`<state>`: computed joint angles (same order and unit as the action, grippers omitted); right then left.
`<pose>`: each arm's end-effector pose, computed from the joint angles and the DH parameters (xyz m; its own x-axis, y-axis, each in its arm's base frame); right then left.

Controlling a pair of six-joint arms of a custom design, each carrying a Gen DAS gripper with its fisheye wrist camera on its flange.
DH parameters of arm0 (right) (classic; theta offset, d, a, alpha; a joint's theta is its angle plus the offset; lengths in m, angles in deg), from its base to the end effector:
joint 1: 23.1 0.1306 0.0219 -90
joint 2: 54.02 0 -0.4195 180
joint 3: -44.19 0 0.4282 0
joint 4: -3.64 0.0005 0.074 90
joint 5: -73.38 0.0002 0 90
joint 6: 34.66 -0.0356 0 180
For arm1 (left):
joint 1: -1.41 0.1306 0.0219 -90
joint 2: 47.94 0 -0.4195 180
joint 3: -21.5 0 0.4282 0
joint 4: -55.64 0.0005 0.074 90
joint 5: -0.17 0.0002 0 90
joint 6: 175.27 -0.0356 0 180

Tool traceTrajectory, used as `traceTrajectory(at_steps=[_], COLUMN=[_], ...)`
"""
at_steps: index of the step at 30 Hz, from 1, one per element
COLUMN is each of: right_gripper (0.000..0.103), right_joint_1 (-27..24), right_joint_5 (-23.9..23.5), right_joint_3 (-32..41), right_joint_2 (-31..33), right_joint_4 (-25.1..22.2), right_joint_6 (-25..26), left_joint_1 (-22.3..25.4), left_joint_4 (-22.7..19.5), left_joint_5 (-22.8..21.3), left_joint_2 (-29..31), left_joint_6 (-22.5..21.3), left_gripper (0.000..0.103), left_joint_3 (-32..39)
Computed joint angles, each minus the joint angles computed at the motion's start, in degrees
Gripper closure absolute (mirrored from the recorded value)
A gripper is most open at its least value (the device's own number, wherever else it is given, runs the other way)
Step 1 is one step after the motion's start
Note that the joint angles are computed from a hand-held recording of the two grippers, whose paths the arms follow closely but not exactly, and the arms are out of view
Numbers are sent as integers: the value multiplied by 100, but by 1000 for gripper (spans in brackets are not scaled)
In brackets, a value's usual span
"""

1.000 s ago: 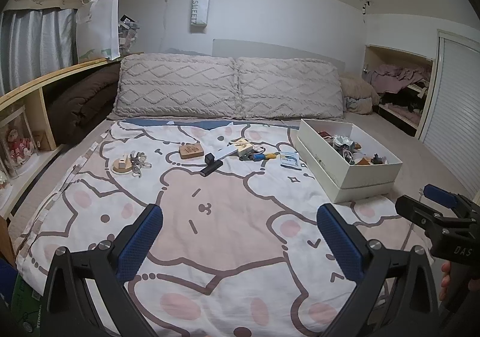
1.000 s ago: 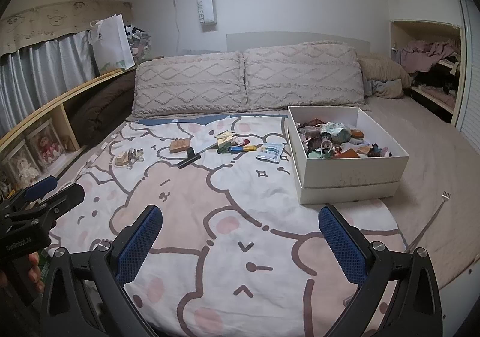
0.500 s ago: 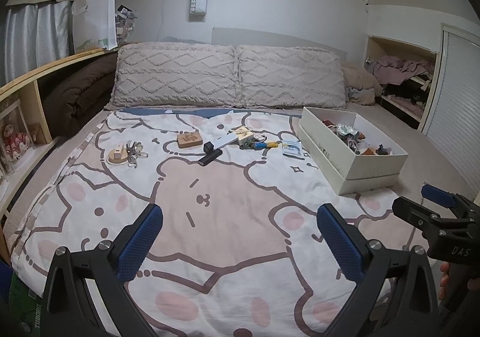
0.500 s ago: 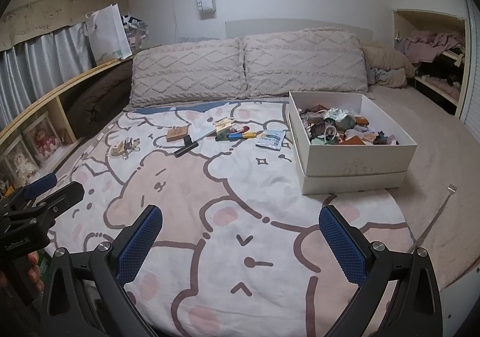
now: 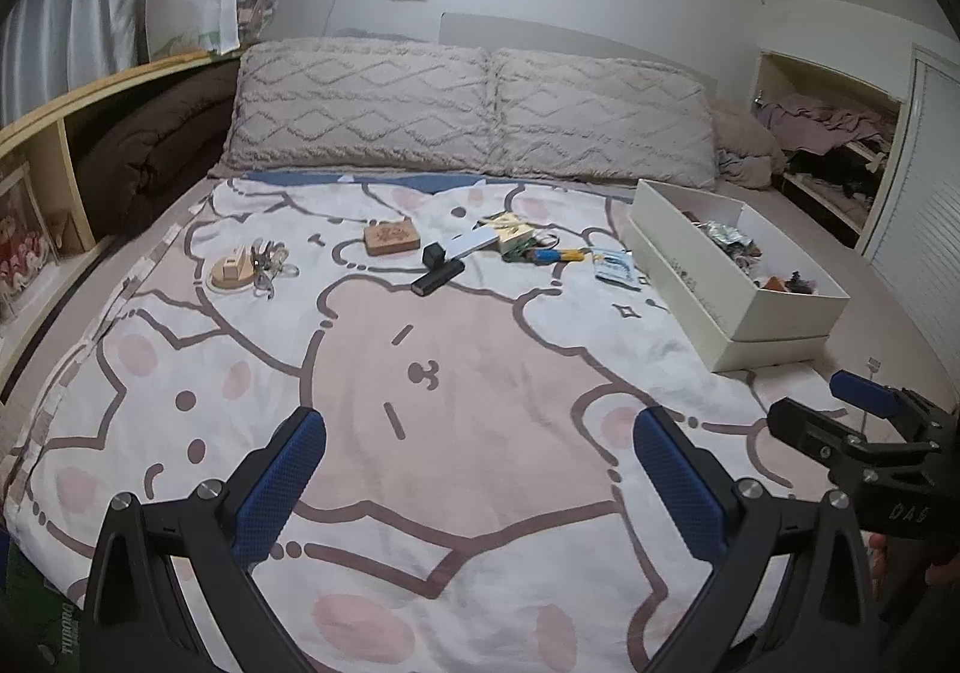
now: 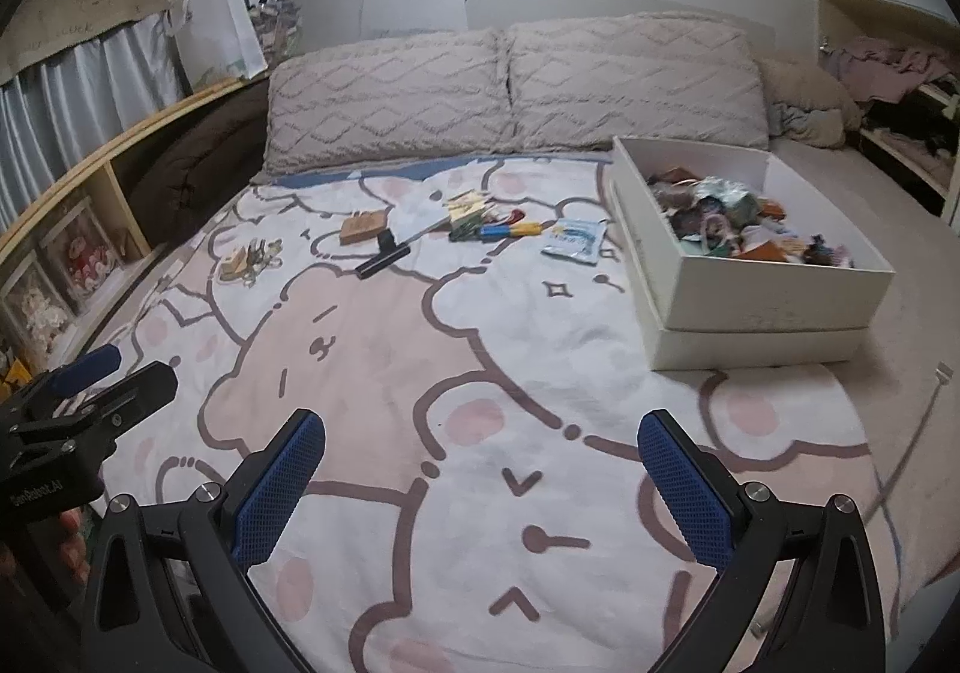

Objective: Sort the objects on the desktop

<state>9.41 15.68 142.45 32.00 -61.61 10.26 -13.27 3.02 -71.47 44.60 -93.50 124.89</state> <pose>0.4100 0.2381 0.5566 -0.6053 0.3240 -0.7271 0.3476 0.9293 0.1247 0.5207 -0.1485 0.5583 -0.5708 0.2900 -0.7682 0.5552 0.8256 -0.1009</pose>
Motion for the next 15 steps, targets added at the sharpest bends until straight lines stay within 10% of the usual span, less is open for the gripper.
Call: traceTrajectory(at_steps=[15], right_gripper=[0], right_joint_1=[-405], right_joint_5=[-852], right_joint_3=[158], right_joint_2=[615], right_joint_4=[421], right_joint_6=[358], left_joint_1=[261], left_joint_4=[-312], left_joint_5=[-231], left_joint_2=[803], left_joint_6=[174], left_gripper=[0], left_joint_3=[543])
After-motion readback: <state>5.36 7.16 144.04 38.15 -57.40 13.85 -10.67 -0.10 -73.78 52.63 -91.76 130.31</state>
